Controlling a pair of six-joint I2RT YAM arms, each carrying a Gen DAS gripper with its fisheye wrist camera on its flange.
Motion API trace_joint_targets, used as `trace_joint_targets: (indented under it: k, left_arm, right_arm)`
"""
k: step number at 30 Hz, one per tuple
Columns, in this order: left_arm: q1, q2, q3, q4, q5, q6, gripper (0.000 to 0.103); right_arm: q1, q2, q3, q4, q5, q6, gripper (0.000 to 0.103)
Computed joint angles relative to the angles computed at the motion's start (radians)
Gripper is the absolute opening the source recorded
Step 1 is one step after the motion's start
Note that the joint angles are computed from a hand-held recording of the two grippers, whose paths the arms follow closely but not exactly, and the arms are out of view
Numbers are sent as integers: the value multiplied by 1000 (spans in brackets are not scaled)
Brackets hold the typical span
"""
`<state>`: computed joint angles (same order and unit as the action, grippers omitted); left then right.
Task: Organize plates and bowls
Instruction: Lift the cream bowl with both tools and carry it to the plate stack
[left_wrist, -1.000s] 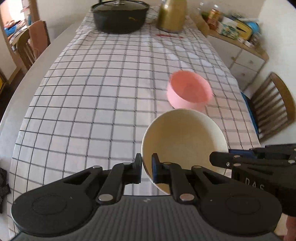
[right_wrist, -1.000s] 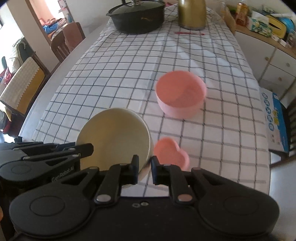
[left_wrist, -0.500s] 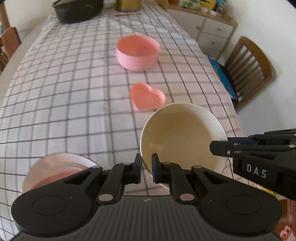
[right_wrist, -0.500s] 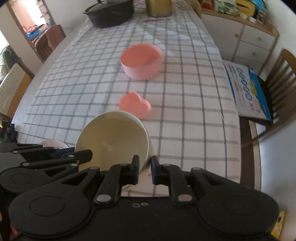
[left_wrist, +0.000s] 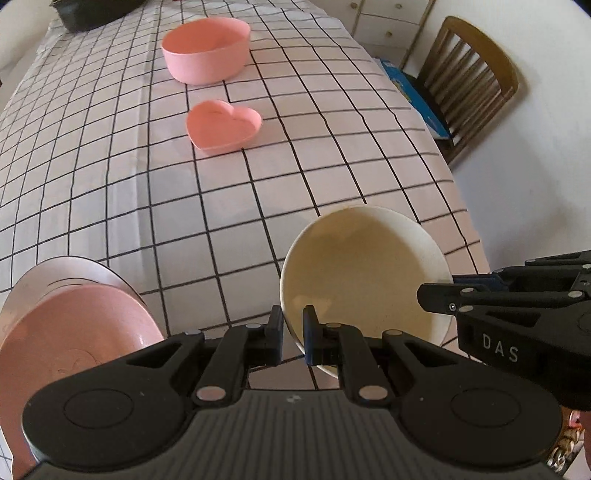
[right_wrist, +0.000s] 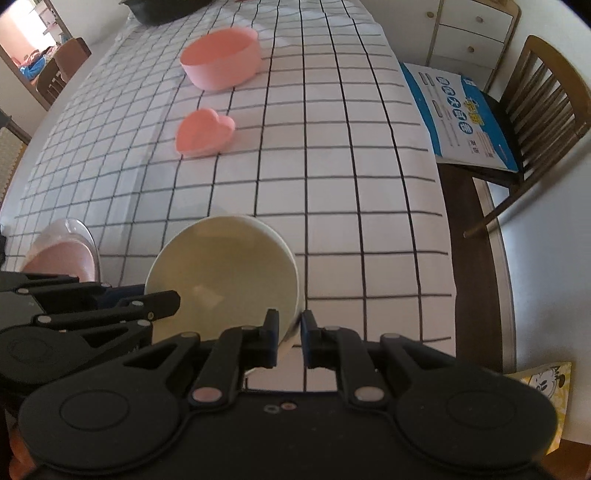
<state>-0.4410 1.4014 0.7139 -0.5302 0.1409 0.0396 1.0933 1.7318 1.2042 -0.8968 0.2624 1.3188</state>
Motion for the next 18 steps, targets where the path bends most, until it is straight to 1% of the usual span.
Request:
trace_joint_targets:
  k: [10,13,15,18]
  left_arm:
    - [-7,-5,-6,12,-2,23,10]
    - [17,20,12,-1,25,25,10]
    - [26,20,14,-6,30,23,10]
    - [37,-5,10,-11,34,33,10]
  right_arm:
    - [5,-11,-31,18,-14,19,10]
    - [-3,-26,-48,37,-23,19,14]
    - [-4,-27,-45,29,-17,20,19]
    - [3,-33,-38,9,-1,30,21]
